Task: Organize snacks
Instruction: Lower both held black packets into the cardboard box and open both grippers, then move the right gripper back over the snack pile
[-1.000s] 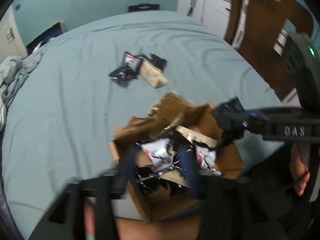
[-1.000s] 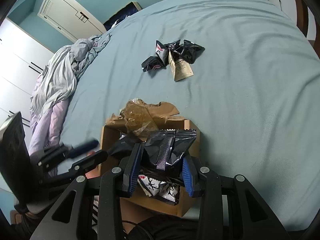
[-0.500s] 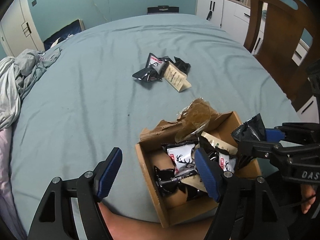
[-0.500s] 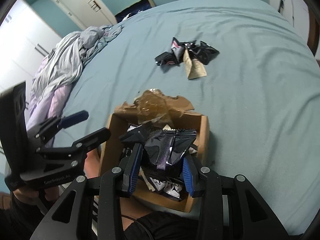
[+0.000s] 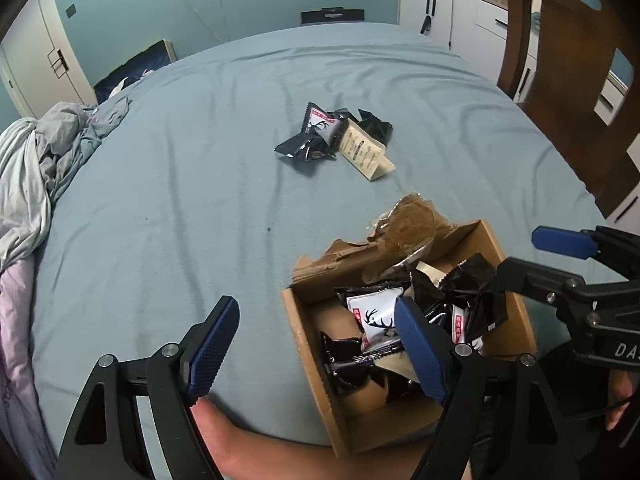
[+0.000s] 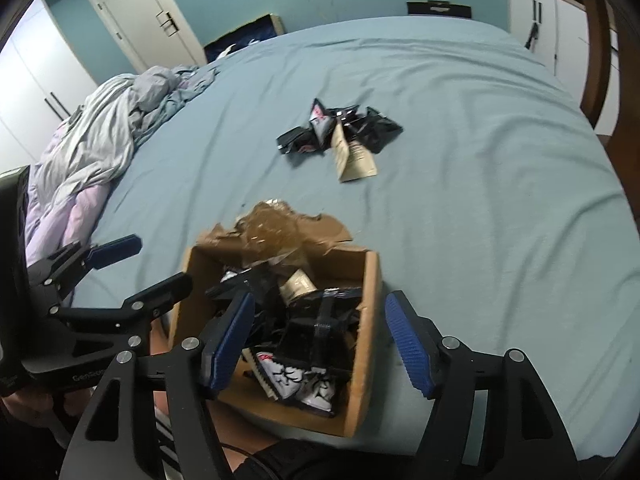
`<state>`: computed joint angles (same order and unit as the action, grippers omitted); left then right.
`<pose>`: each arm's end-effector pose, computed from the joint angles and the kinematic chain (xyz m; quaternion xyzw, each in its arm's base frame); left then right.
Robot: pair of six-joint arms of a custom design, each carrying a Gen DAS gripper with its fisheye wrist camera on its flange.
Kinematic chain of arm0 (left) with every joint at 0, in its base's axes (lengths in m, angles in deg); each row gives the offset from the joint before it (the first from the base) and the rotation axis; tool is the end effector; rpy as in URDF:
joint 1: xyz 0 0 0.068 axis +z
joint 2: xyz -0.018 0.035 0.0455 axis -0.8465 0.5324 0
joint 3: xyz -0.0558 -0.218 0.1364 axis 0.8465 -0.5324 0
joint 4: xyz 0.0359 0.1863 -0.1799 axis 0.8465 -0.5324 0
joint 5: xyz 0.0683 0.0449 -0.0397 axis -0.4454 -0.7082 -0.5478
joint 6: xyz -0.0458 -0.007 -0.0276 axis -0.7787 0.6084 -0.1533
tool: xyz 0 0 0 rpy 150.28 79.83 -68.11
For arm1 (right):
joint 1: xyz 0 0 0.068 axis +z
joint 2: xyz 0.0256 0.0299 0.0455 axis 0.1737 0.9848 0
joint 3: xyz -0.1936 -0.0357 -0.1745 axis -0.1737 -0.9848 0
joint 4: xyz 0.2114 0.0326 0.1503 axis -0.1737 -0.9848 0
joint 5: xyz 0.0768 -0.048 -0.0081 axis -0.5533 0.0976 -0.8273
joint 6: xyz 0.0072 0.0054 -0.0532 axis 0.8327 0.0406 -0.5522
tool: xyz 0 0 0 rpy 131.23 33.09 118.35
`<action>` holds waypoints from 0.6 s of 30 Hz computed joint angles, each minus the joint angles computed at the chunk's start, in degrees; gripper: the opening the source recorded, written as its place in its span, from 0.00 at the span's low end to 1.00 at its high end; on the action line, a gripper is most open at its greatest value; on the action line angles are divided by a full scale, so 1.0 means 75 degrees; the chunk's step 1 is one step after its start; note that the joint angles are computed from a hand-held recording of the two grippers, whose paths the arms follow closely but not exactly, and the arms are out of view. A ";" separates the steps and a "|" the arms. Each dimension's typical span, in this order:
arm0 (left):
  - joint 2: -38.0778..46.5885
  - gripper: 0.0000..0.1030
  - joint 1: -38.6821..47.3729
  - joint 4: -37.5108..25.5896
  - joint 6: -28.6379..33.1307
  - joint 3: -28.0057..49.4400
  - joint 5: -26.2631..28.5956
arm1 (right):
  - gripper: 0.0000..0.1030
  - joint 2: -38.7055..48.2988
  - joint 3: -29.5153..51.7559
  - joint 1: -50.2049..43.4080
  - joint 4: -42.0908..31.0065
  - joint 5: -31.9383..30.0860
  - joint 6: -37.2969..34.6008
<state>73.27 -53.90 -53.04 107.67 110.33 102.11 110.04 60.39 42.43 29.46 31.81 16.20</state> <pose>0.3702 0.0117 0.2189 0.4551 0.8565 -0.0941 0.2247 0.1988 0.1111 0.2024 0.2631 0.8999 0.0906 0.3359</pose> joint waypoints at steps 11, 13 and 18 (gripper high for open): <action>0.0016 0.79 -0.0116 0.0068 0.0018 -0.0043 -0.0173 | 0.65 -0.0356 0.0028 -0.0080 -0.0267 0.0347 -0.0221; 0.0026 0.79 -0.0152 0.0079 0.0037 -0.0053 -0.0205 | 0.65 -0.0396 0.0034 -0.0225 -0.0265 0.0229 -0.0338; -0.0009 0.79 -0.0205 0.0103 0.0073 -0.0100 -0.0187 | 0.65 -0.0316 0.0275 -0.0806 -0.0337 -0.0186 -0.1045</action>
